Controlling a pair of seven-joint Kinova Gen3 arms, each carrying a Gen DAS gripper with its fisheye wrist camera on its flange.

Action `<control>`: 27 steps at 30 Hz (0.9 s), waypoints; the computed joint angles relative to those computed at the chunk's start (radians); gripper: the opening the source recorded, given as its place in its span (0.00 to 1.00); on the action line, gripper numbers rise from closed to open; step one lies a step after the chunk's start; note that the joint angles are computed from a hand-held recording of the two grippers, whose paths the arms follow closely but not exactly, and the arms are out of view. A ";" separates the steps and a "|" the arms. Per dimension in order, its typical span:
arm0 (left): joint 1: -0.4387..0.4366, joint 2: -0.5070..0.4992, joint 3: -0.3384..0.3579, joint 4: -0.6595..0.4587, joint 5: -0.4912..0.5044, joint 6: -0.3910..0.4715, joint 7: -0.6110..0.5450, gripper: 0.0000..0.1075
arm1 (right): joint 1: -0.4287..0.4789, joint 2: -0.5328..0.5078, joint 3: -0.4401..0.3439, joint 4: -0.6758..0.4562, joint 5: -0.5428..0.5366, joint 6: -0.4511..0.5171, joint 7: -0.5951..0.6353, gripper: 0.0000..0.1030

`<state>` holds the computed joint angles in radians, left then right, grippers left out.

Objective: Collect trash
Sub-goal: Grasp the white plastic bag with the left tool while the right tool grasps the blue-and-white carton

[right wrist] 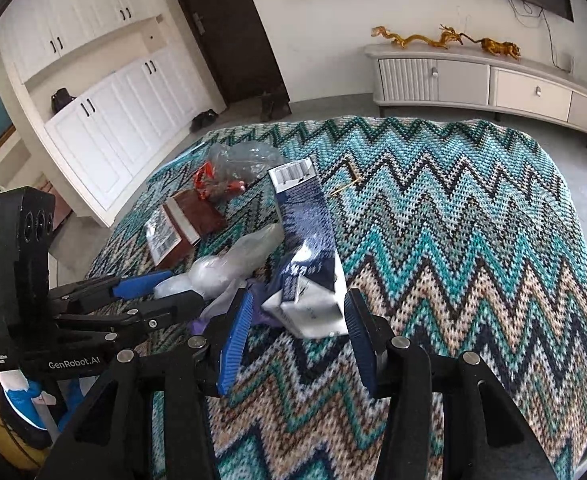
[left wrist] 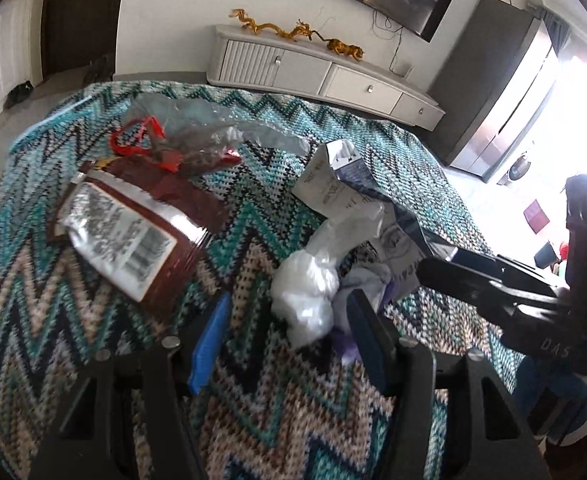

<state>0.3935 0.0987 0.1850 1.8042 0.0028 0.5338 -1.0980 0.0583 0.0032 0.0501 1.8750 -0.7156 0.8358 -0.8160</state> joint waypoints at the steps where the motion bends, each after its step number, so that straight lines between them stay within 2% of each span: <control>1: -0.001 0.006 0.000 -0.005 0.004 -0.001 -0.002 0.51 | 0.000 0.008 0.000 -0.003 0.000 -0.004 0.000 0.46; 8: 0.019 0.066 -0.011 -0.062 -0.032 0.019 0.014 0.47 | 0.029 0.057 -0.006 -0.022 -0.027 -0.019 0.021 0.45; 10: 0.031 0.079 -0.017 -0.073 -0.049 0.017 0.027 0.46 | 0.038 0.068 -0.012 -0.026 -0.034 -0.019 0.028 0.42; 13: 0.045 0.091 -0.025 -0.084 -0.067 0.016 0.045 0.40 | 0.045 0.087 -0.023 -0.033 -0.043 -0.019 0.035 0.38; 15: 0.046 0.090 -0.030 -0.080 -0.072 0.012 0.055 0.31 | 0.048 0.095 -0.032 -0.033 -0.051 -0.022 0.042 0.35; 18: 0.022 0.074 -0.024 -0.061 -0.034 0.004 0.036 0.29 | 0.051 0.089 -0.040 -0.025 -0.057 -0.035 0.055 0.35; 22: 0.045 0.040 -0.030 -0.042 -0.075 0.008 0.094 0.28 | 0.060 0.061 -0.035 0.008 -0.088 -0.043 0.085 0.35; 27: 0.088 -0.024 -0.018 -0.024 -0.196 0.036 0.237 0.28 | 0.070 -0.011 0.005 0.051 -0.123 -0.012 0.133 0.35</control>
<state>0.4813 0.0750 0.1668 1.7804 -0.1932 0.5701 -0.8615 0.1280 -0.0074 0.0549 1.9263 -0.8389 0.8236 -0.6831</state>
